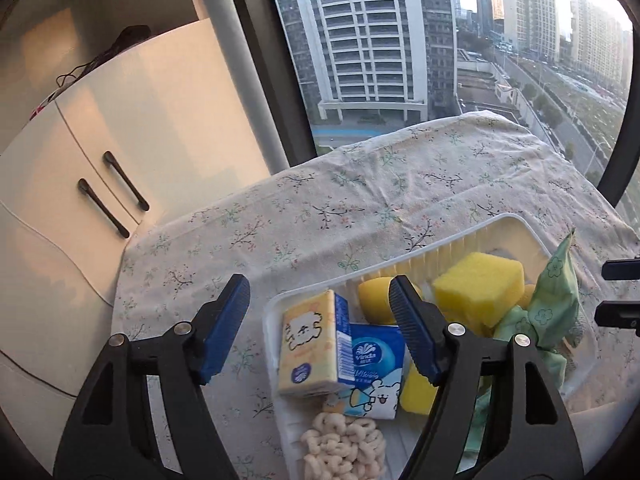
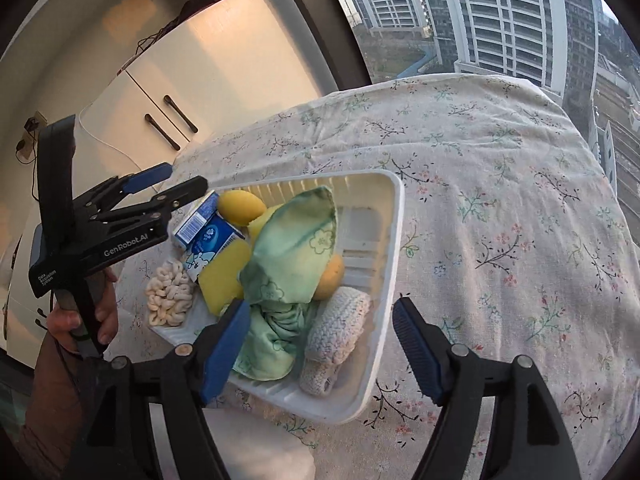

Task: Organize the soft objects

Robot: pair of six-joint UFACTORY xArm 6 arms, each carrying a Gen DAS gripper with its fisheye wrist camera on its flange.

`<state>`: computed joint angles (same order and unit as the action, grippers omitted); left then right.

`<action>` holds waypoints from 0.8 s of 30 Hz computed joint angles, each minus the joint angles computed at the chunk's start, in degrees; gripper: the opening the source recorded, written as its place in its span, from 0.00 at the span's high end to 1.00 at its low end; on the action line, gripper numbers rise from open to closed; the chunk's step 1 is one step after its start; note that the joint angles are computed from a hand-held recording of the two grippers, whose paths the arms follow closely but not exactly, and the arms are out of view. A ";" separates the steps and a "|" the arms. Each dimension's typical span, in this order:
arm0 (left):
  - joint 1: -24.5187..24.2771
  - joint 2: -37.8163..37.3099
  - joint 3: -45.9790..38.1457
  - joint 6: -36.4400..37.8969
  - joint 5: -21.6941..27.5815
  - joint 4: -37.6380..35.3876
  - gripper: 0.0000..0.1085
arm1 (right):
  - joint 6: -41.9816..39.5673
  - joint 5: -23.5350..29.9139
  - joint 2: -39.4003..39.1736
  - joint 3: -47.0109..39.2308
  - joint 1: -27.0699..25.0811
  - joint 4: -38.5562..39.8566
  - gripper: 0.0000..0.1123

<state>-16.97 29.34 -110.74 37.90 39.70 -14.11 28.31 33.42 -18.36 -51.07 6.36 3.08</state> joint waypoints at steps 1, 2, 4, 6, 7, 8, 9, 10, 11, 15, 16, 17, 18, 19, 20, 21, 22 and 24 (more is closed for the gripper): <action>0.81 -0.72 1.14 -1.40 -0.91 1.11 0.35 | 3.61 1.10 -0.99 0.55 -0.22 -3.78 0.32; 1.70 -1.52 2.33 -2.94 -1.32 2.07 0.35 | 6.54 2.33 -2.19 1.27 -0.41 -6.67 0.31; 3.91 -2.90 3.83 -4.65 0.54 1.66 0.35 | 10.40 4.89 -4.29 2.65 -0.82 -9.73 0.25; 6.12 -5.67 7.79 -4.05 0.78 -0.73 0.35 | 14.15 7.61 -7.08 4.46 -0.68 -12.27 0.23; 7.01 -7.25 10.45 -4.80 -0.51 -0.38 0.35 | 15.19 8.34 -8.59 5.66 -0.59 -12.96 0.22; 7.87 -8.70 12.78 -5.96 -1.59 0.65 0.34 | 16.13 9.52 -9.98 6.54 -0.22 -13.64 0.22; 8.73 -10.19 15.15 -7.36 -2.41 1.71 0.32 | 17.23 10.97 -11.64 7.52 0.35 -14.62 0.20; 9.58 -11.76 17.62 -8.39 -3.09 2.27 0.32 | 18.64 12.51 -13.11 8.35 1.13 -15.97 0.16; 10.44 -13.40 20.14 -8.74 -3.72 2.41 0.32 | 20.19 14.65 -14.39 8.86 2.20 -17.65 0.14; 13.48 -21.34 31.41 -6.90 -5.32 2.18 0.28 | 26.09 23.84 -19.72 10.94 8.08 -24.41 0.11; 14.08 -23.36 34.10 -6.72 -5.57 2.62 0.27 | 27.49 25.54 -21.19 11.70 9.66 -25.20 0.10; 14.72 -25.47 36.92 -6.53 -6.45 2.77 0.27 | 28.75 26.69 -22.73 12.65 11.28 -25.49 0.10; 15.46 -27.75 39.87 -5.77 -7.52 2.22 0.27 | 30.17 27.57 -24.45 13.75 12.87 -25.51 0.09; 16.19 -30.07 42.73 -4.68 -8.37 1.58 0.27 | 31.72 28.51 -25.92 14.69 14.48 -25.47 0.09; 16.89 -32.10 45.18 -4.18 -9.08 1.38 0.27 | 32.99 29.49 -26.91 15.32 16.00 -25.14 0.09; 17.64 -34.18 47.62 -3.52 -9.64 0.86 0.27 | 34.36 30.58 -27.90 15.91 17.65 -24.83 0.09; 18.33 -36.26 49.94 -2.38 -9.86 -0.10 0.27 | 35.94 31.96 -28.52 16.22 19.42 -24.68 0.09; 19.77 -40.06 53.66 -1.87 -8.69 -0.67 0.27 | 38.93 33.90 -29.36 16.68 22.98 -24.60 0.09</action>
